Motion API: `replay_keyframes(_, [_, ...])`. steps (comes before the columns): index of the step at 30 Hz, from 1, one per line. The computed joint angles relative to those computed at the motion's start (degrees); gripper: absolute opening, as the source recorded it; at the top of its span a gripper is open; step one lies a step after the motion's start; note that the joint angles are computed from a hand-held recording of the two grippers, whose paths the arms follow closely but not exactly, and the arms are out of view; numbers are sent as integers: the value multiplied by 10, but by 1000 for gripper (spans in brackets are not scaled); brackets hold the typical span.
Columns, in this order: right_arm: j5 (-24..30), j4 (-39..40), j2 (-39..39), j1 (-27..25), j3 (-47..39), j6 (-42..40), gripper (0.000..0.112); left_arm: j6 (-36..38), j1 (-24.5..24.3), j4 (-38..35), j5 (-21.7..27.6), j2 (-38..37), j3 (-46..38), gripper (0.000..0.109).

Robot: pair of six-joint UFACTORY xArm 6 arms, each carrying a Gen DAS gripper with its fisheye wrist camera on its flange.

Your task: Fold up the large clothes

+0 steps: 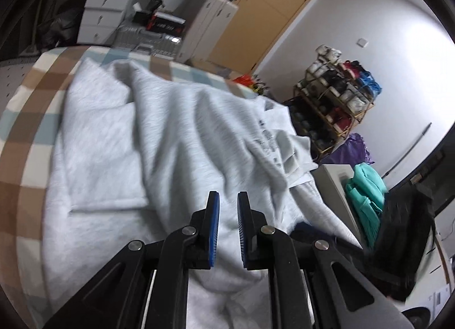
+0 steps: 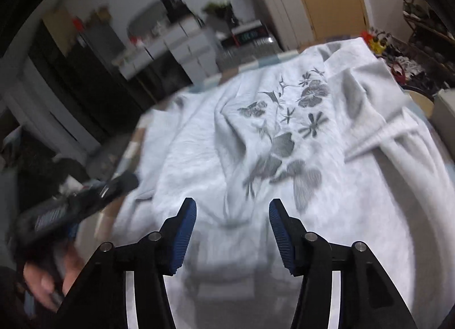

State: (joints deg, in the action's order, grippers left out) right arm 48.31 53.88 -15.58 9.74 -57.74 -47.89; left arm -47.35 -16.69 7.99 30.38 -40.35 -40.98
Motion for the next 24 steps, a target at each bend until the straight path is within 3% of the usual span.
replay_keyframes(3, [39, 20, -15, -28, 7, -6, 52, 16, -7, -3, 8, 47, -22, 8])
replay_keyframes(6, [-7, 30, -38, -18, 22, -13, 53, 40, -9, -52, 47, 91, -53, 8])
replay_keyframes(8, [5, 24, -26, -23, 8, -9, 53, 44, -8, -80, 67, 112, -67, 8])
replay_keyframes(12, [31, 1, -9, -35, -9, 23, 53, 13, -21, -33, 131, 147, -96, 8])
replay_keyframes(22, [21, 28, 5, -55, -19, 33, 53, 6, -39, -6, 151, 135, -111, 8])
replay_keyframes(24, [22, 31, 9, -59, -23, 40, 55, 30, -47, -9, 129, 123, -105, 16])
